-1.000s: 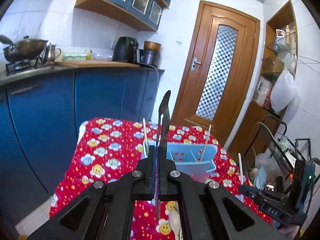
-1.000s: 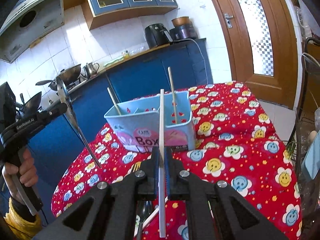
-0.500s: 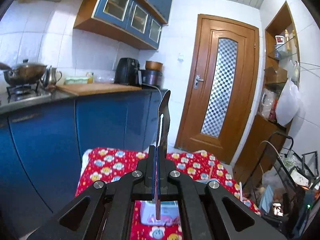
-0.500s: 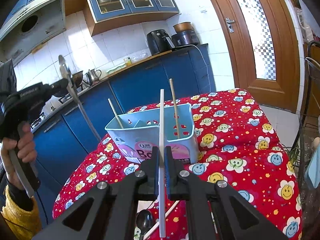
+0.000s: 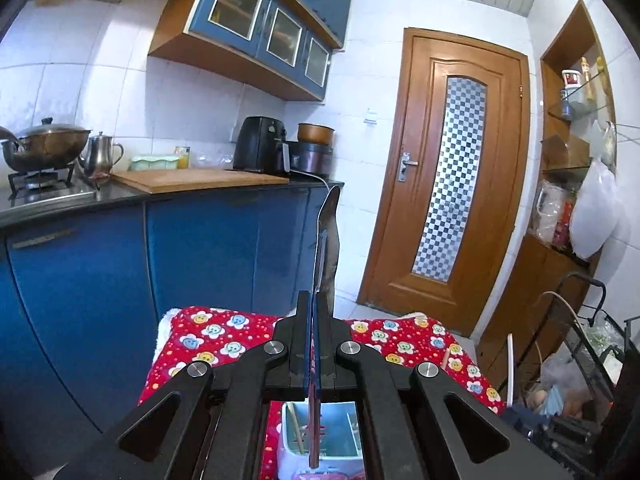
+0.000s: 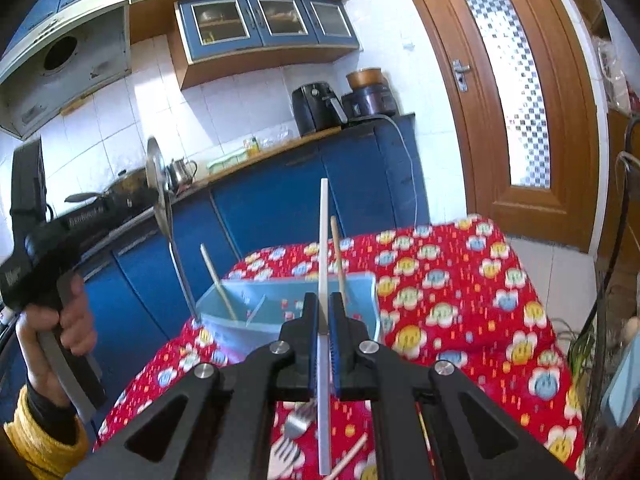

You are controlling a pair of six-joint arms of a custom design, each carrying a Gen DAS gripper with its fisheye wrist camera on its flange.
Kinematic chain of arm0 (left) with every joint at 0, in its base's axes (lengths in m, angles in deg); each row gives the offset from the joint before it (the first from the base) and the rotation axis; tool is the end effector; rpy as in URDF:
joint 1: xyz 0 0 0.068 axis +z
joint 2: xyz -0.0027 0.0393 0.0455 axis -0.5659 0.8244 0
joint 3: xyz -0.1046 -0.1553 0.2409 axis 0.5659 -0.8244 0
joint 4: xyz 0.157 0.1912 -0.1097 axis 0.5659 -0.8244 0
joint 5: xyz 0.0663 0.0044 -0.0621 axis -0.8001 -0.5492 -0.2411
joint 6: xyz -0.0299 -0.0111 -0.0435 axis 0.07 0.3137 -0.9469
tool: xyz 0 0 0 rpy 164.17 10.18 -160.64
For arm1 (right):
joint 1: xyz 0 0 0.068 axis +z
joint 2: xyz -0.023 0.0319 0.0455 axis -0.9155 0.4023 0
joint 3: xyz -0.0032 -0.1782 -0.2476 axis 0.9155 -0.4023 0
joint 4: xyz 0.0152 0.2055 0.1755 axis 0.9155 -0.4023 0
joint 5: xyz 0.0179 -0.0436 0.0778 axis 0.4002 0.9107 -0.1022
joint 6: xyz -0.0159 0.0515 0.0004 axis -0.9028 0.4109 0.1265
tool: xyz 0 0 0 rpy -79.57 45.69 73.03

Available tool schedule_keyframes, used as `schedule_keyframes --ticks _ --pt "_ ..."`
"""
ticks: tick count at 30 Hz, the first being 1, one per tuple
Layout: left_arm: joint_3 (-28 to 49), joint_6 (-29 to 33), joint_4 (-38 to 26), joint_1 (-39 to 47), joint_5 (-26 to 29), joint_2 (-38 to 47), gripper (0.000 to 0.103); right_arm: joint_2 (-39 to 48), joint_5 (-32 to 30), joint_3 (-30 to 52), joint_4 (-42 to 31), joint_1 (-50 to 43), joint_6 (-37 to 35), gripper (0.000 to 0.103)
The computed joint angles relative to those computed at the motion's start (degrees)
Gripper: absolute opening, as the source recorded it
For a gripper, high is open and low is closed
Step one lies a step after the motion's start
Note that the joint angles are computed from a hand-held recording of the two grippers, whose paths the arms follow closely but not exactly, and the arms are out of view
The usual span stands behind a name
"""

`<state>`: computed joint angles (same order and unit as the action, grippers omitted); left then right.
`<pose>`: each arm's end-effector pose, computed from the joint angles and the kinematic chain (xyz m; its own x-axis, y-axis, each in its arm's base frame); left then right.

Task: Organize utensils
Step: 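Lift the knife and white chopstick and carry both above the blue holder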

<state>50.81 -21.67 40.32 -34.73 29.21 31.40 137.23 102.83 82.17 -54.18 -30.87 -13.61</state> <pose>0.3613 -0.0119 0.3549 -0.3103 -0.1059 -0.9447 0.2447 0.9514 -0.1870 0.2720 0.1782 0.3026 -0.4391 0.2044 -0.8749 -0.1041 0.9556 0.2755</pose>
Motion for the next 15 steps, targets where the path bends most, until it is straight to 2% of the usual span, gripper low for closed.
schedule_keyframes --ticks 15 --pt "1.8 0.4 4.1 -1.7 -1.9 4.7 0.0 9.0 -0.9 5.7 10.6 -5.4 -5.2 0.007"
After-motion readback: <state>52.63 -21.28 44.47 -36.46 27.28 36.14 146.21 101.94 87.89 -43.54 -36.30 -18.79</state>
